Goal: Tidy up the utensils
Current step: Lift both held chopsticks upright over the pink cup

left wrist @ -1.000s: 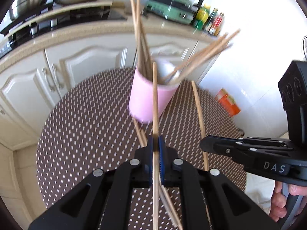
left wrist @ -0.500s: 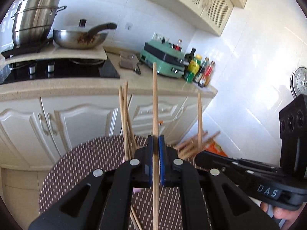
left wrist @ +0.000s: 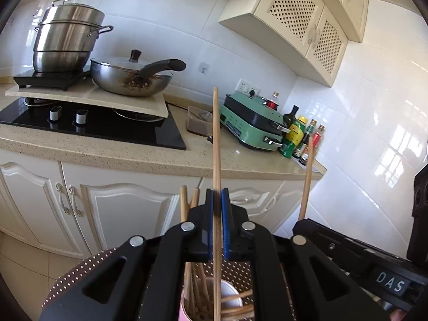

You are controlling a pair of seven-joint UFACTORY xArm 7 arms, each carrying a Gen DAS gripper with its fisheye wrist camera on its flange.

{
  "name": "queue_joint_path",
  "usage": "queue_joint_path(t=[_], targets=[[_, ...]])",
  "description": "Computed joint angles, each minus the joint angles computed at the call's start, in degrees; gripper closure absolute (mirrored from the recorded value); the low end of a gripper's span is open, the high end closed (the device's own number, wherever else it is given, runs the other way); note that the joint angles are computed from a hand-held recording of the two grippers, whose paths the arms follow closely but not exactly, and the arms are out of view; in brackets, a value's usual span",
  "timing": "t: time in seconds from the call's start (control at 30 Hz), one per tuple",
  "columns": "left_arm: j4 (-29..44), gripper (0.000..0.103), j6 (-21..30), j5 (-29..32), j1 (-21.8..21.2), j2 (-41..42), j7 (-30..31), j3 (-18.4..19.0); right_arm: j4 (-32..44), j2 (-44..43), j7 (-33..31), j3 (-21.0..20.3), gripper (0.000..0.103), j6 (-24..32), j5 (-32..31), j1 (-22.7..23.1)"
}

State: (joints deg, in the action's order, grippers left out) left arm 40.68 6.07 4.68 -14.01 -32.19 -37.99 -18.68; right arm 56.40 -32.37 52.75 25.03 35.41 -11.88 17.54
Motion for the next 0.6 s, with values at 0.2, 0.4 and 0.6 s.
queue_joint_path(t=[0.2,0.4,0.6], targets=[[0.56,0.097,-0.55,5.26,11.13,0.08,-7.11,-9.44,-0.04,3.19,1.14,0.32,0.097,-3.93,-1.57,-1.14],[-1.50,0.097,-1.51,8.14,15.20,-2.46,-11.71,-13.05,-0.97,4.57,3.07,0.40,0.097,-6.88,-3.21,-1.75],[-4.86,0.097,-0.97,8.96,13.91,-4.61,-13.64,-13.51,-1.85,5.16,5.22,0.93,0.097,-9.00,-4.95,-2.49]])
